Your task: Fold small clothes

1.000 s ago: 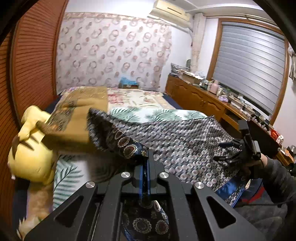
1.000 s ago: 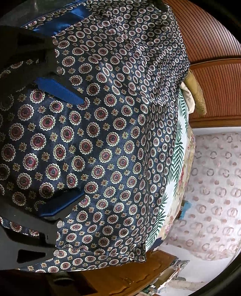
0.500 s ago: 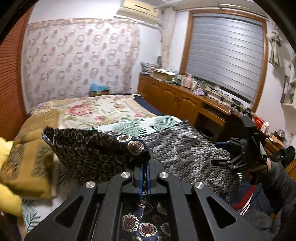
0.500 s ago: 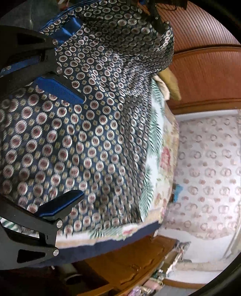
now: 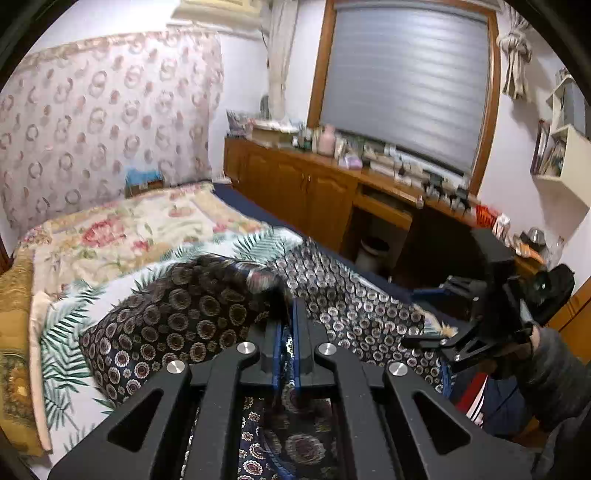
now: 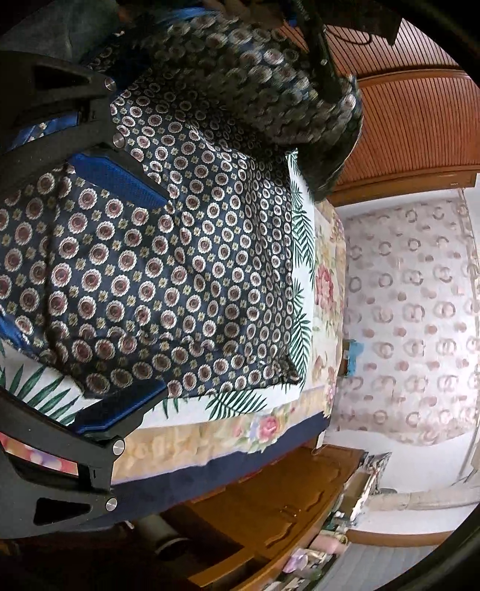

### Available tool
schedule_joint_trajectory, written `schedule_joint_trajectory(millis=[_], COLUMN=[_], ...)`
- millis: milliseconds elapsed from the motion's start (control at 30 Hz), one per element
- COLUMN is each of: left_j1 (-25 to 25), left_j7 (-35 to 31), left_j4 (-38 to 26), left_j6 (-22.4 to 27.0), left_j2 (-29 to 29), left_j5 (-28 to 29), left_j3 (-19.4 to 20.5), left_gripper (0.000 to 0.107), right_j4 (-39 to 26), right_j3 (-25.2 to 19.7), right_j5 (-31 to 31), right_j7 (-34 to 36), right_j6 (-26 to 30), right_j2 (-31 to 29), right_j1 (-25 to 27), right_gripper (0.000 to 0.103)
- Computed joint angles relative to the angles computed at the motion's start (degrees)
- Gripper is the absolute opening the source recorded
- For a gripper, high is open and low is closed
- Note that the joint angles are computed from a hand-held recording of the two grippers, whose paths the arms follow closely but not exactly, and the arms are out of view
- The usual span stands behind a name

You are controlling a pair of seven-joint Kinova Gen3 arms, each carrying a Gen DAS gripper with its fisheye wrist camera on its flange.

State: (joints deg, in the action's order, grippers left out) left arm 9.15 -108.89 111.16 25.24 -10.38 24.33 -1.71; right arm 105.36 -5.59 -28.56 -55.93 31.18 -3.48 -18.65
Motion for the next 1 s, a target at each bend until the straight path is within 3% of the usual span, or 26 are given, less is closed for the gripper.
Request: schedule_joint_trajectory(millis=[100,133,367,567,733,833,1000], left_j1=[-0.76,-1.17,-3.32,-7.61,-8.4,-8.92,-8.79], left_j7=[1.77,2.4,8.37,16.08,18.24,19.07,18.8], left_j4=[-0.91,-0.59,2.32,6.8,10.05,11.78,14.08], left_j6=[1.62,1.38,0.72,-1.19,-2.0,-2.61,-3.36], left_j2=[1.82,1.89,0.32,-2.41,-4.23,-5.33,-6.59], left_j5=[-0.82,-1.39,-6.8,-13.56,-15.33,-15.86,-15.6], left_j3=[0.77,1.24,2.68,3.92,1.28,0.24,-1.92], left_gripper=[0.029,0.043,0.076,0.076,0.076,0.076,0.076], right_j4=[0.08,0.02,-1.87,-6.76,-13.14,-18.86,-28.36], right_j3=[0.74,1.04,-0.28,-3.04,-5.33,-5.92,-6.76], right_j5=[-1.42,-2.41,-3.76,-2.05,1.99,6.81,9.82], right_j7=[1.52,2.69,4.48,4.29,2.05,-1.06,-3.59], right_j6=[0.33,0.57,1.54,2.0,3.72,6.66,14.23], right_j2=[0.12,0.36,2.46,6.12,11.25,15.62,22.8], right_j1=[0.27,0.39,0.74,-0.36,-2.02,-3.88,-4.58], right_gripper=[0.094,0.094,0.094,0.091,0.084,0.077,0.063])
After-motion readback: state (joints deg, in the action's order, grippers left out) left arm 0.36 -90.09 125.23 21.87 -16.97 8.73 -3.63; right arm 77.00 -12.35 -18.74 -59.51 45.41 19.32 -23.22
